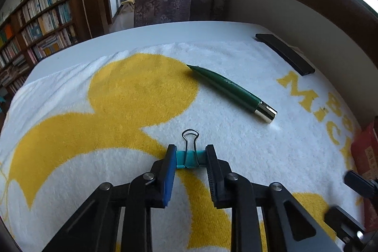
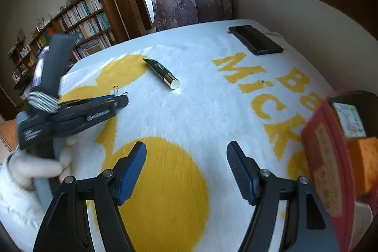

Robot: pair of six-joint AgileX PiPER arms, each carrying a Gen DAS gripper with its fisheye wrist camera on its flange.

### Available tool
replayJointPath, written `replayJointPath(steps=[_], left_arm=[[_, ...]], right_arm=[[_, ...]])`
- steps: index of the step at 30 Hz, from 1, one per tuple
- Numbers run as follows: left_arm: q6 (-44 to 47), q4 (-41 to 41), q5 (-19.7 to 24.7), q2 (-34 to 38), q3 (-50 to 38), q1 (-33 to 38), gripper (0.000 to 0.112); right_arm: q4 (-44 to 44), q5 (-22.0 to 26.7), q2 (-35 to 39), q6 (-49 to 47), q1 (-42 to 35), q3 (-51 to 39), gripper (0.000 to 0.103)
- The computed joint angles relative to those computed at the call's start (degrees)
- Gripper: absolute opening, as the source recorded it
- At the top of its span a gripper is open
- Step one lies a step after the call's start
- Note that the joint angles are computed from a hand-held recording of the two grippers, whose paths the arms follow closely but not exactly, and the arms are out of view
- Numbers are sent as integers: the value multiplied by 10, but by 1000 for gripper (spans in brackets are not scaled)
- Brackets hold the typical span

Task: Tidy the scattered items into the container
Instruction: 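Move both grippers back to the second teal clip and green tube, then grasp the teal binder clip with the left gripper while the right grasps the green tube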

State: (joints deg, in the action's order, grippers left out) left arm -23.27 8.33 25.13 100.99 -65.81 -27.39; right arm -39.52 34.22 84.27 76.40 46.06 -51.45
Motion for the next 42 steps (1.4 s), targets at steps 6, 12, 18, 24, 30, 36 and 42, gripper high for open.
replayJointPath(steps=[6,12,18,24,30,36,42], left_arm=[[38,-51,-5,-14,8,19,26],[69,-91,-5,-17,12,35,25],[90,-119,-1,-13,8,45,25],[89,-120,2,-8,4,46,25],[76,-106,0,-6,3,44,25],[69,-97,-2,-6,5,40,26],[71,-96,-1,-17,9,29,26]], right_arm=[[35,5,74,-77,-22,-81,74],[73,39,167,-178,-48,-195,61],[126,33,225,-265,-91,-275,61],[148,51,282,-319,-100,-339,57],[125,56,275,-299,-94,-330,22],[153,26,226,-280,-98,-267,21],[142,-10,145,-210,-81,-179,21]])
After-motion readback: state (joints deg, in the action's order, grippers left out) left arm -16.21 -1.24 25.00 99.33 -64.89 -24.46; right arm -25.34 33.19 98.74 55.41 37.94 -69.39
